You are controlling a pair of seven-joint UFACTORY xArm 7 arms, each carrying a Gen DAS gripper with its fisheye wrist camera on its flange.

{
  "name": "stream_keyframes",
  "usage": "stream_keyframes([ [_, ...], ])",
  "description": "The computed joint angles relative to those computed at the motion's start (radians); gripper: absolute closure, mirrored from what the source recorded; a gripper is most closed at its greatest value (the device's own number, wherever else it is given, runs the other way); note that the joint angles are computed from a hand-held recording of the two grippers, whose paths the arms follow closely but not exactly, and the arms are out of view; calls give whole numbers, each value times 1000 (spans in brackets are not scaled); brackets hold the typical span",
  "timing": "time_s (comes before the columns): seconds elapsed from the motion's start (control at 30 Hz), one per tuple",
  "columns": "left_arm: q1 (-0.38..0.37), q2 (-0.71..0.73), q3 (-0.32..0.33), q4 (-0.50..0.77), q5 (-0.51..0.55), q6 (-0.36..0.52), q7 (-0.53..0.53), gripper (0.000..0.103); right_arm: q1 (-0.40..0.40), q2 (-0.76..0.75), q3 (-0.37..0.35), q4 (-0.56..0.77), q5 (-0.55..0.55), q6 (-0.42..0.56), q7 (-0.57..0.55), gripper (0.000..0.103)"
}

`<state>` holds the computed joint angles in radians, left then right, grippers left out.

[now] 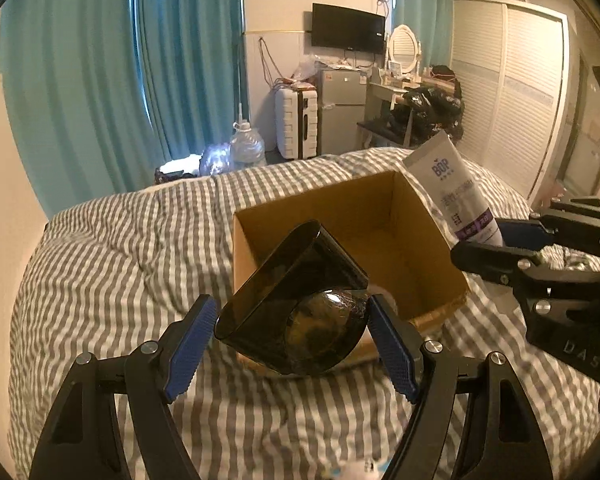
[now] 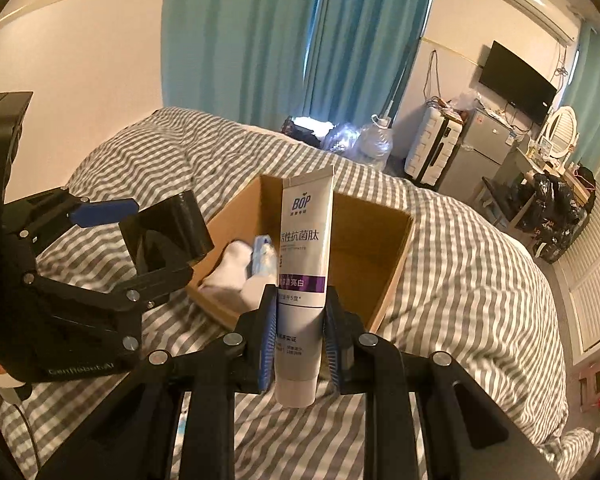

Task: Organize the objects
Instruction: 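Carry the cup and toothpaste tube over the box with both tools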

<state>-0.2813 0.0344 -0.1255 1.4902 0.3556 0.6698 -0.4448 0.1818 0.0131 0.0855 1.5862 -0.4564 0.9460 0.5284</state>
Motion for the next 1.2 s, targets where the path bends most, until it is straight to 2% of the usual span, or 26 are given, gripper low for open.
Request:
stream_keyframes([
  [0.2,-17,154,23,178,-14,33,38,25,-26,63,-32,44,40,-35,-37,82],
  [0.57,-29,414,62,473,-174,137,133,25,-64,192,-80,138,129,-61,-107,82],
  [0.8,-25,452,77,483,-213,130,148,25,-76,221,-89,118,185,-101,-138,82],
  [1.2,-23,463,76,477,-236,124,170,24,-79,220,-93,99,219,-103,-146,81],
])
